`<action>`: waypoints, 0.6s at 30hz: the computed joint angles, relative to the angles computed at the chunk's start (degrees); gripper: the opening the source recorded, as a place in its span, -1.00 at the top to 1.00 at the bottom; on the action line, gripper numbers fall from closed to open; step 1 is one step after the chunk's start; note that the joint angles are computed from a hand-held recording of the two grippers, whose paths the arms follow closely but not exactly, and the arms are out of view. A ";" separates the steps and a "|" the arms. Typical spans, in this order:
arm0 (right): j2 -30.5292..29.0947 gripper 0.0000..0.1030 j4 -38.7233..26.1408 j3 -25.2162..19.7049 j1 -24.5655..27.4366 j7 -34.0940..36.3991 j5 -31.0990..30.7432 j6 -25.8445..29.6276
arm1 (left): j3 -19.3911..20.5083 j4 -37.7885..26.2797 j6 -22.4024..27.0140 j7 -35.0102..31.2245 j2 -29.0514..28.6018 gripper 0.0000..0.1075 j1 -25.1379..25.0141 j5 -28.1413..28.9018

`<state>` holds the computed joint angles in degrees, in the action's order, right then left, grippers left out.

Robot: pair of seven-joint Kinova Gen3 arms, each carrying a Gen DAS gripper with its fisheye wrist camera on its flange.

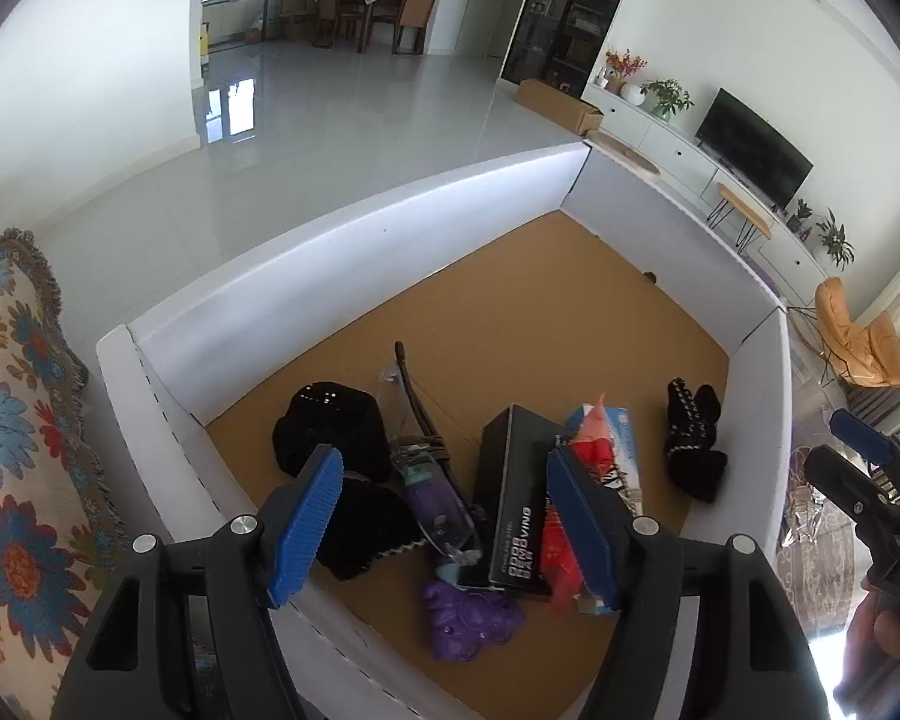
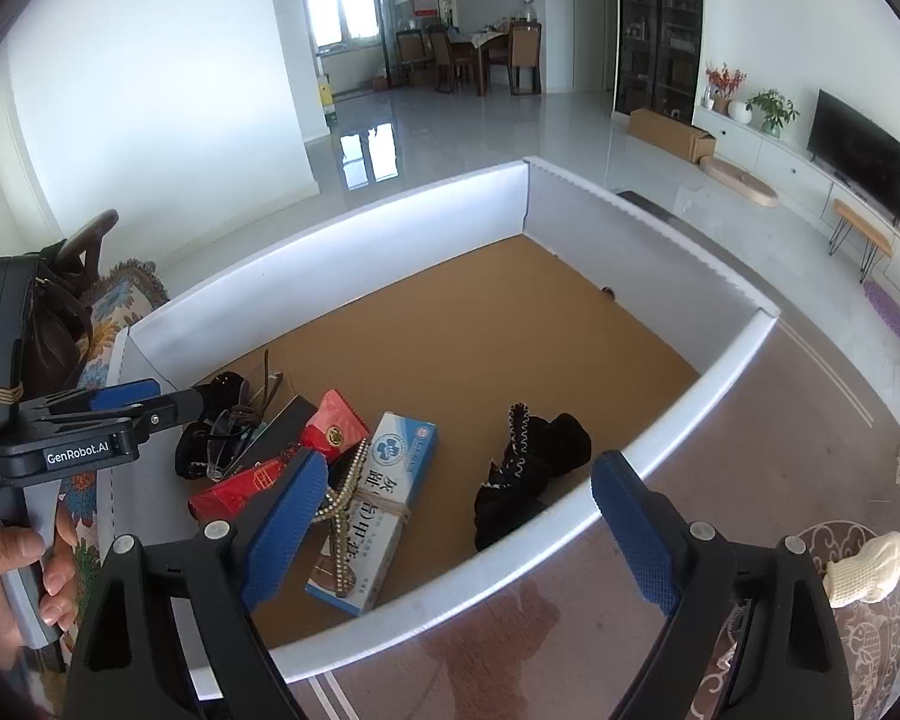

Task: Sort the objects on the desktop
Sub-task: 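Carry the eyeglasses and pouch over the white box and open both grippers, then move both tools back over the remaining items on the table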

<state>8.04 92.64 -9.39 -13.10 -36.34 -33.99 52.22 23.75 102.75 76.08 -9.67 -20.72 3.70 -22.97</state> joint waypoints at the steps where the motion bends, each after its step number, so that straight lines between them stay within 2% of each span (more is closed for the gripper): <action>1: -1.17 -0.82 0.96 -0.10 2.65 2.33 -1.98 0.48 | 1.68 -1.06 0.65 1.85 0.59 -0.30 0.97 -1.39; 3: -3.15 -0.93 3.52 -0.09 7.96 6.99 -5.57 0.24 | 4.04 -3.64 2.64 6.16 3.44 -0.30 5.66 -6.04; 5: -4.37 -0.95 6.10 0.38 13.27 11.65 -8.48 -0.10 | 8.01 -7.52 5.67 9.04 7.44 -0.31 8.91 -10.70; 6: -4.63 -0.95 7.32 1.03 15.93 13.98 -9.35 0.07 | 10.40 -9.36 7.07 10.37 9.58 -0.35 10.19 -13.03; 7: -4.60 -0.95 8.52 1.72 18.58 16.31 -9.89 0.11 | 13.05 -11.16 8.40 11.60 11.74 -0.48 11.04 -15.36; 9: -3.35 -0.95 10.57 5.49 21.19 20.97 -10.89 -0.65 | 18.36 -14.36 10.60 13.99 16.07 -0.70 12.25 -20.02; 10: -2.34 -0.95 11.62 8.15 21.68 23.30 -11.51 -1.40 | 21.02 -15.62 11.48 15.29 18.17 -0.74 12.67 -22.35; 13: 2.06 -0.95 10.95 14.33 24.32 25.16 -10.61 -2.16 | 28.45 -19.13 13.81 18.33 24.86 -0.75 13.03 -28.82; 15: 4.95 -0.95 9.83 15.30 27.78 24.30 -9.43 -2.69 | 29.52 -21.47 14.68 18.39 28.85 -0.75 15.22 -31.59; 18: 8.66 -0.95 7.19 15.75 33.42 24.47 -9.67 -1.91 | 28.02 -25.96 16.89 16.90 34.04 -0.75 20.27 -34.28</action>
<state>16.70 99.84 6.36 20.33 -11.87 -43.65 50.31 51.77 76.79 92.97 7.22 13.31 23.97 -57.25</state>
